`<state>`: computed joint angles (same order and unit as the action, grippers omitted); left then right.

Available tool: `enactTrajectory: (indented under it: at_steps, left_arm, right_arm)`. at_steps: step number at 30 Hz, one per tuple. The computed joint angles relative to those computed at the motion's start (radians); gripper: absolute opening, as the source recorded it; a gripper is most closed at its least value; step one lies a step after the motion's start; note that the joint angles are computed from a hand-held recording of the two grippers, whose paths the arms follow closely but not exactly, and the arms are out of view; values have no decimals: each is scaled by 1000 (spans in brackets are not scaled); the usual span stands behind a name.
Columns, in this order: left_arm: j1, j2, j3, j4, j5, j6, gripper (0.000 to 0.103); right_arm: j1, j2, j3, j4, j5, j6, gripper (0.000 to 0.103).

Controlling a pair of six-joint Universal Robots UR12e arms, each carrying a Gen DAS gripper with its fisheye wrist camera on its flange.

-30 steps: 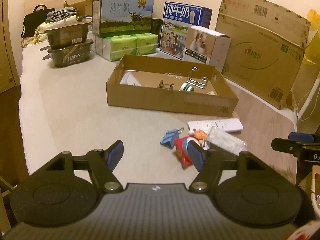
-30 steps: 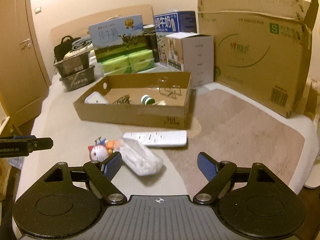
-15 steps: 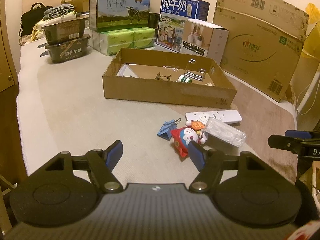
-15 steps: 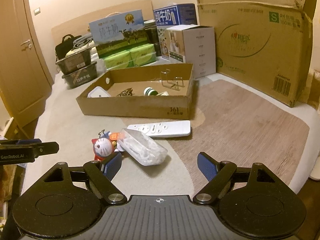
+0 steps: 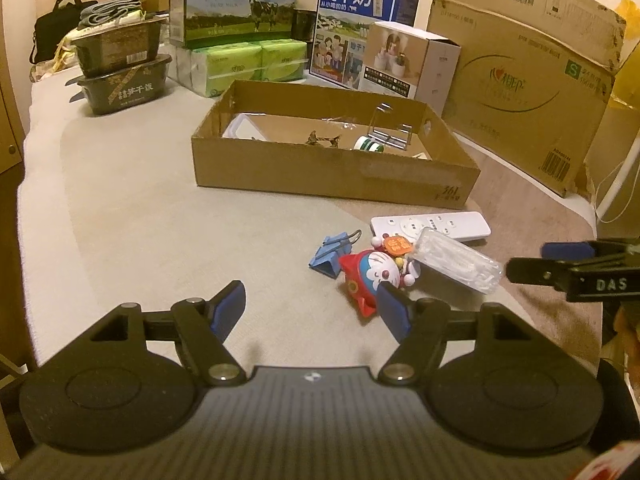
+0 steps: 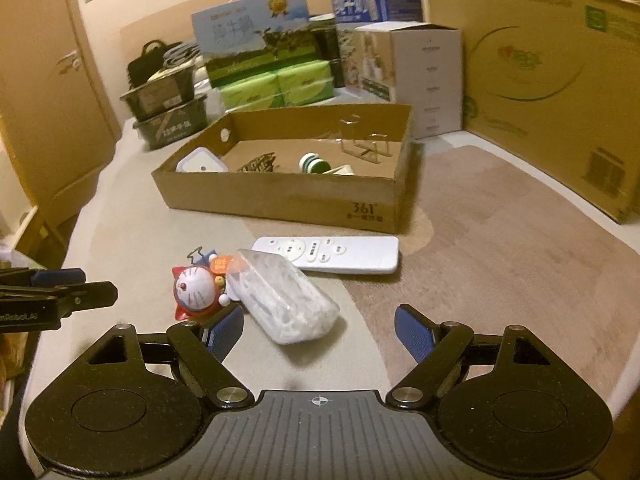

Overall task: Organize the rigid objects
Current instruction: 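Grasp the clear toothbrush box with the right gripper while the left grasps the Doraemon figure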

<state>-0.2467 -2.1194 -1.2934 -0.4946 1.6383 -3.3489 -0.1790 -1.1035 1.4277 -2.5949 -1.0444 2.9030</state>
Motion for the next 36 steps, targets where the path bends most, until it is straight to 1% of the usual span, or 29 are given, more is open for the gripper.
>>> enactTrajectory:
  at_steps: [3, 7, 11, 12, 15, 16, 17, 20, 21, 23, 24, 25, 27, 28, 29, 30, 32, 33, 34, 36]
  left_arm:
    - [1, -14, 18, -10, -6, 0, 69]
    - [3, -31, 40, -25, -12, -3, 69]
    - [6, -42, 53, -32, -22, -5, 69]
    - [6, -44, 55, -32, -25, -5, 69]
    - [7, -46, 55, -36, -30, -7, 69]
    - [7, -46, 53, -35, -30, -6, 69]
    - [7, -44, 50, -33, -30, -5, 69]
    - [6, -41, 44, -34, -32, -2, 69]
    - [5, -41, 43, -35, -33, 0, 69]
    - [5, -40, 42, -35, -34, 1, 69]
    - [4, -39, 41, -34, -36, 2, 69]
    - [3, -39, 41, -34, -38, 4, 69]
    - [1, -41, 42, -32, -43, 7, 69]
    - [0, -41, 43, -31, -46, 8, 69]
    - [-1, -42, 43, -31, -49, 11, 69]
    - [-2, -42, 43, -31, -52, 15, 69]
    - [-3, -42, 42, -27, -56, 20, 69]
    - [-4, -42, 41, -26, -57, 20, 69]
    - [-4, -42, 41, -27, -57, 20, 69]
    - [-3, -43, 42, -29, -56, 17, 69]
  right_arm:
    - [-3, 35, -54, 79, 49, -58, 82]
    - [-5, 84, -140, 229, 120, -166, 82]
    - [-1, 128, -217, 355, 147, -253, 82]
    - [0, 137, -232, 380, 151, -261, 82]
    - [0, 166, -285, 498, 168, -288, 81]
    - [0, 169, -290, 514, 173, -287, 72]
    - [0, 171, -292, 525, 177, -283, 71]
    - [-6, 157, -261, 477, 188, -240, 69]
    - [-7, 146, -240, 437, 183, -223, 68]
    - [-6, 119, -188, 330, 146, -185, 66]
    - [-4, 103, -159, 269, 114, -169, 64]
    - [0, 87, -133, 213, 72, -162, 57]
    - [14, 57, -78, 108, -40, -165, 50]
    - [22, 47, -56, 66, -88, -169, 51]
    - [23, 36, -32, 32, -101, -173, 51]
    - [19, 30, -18, 26, -84, -179, 53]
    - [10, 24, -7, 56, -37, -186, 62]
    - [5, 24, -6, 68, -15, -176, 68]
    - [1, 26, -7, 72, 7, -161, 72]
    - [-8, 31, -12, 80, 45, -119, 73]
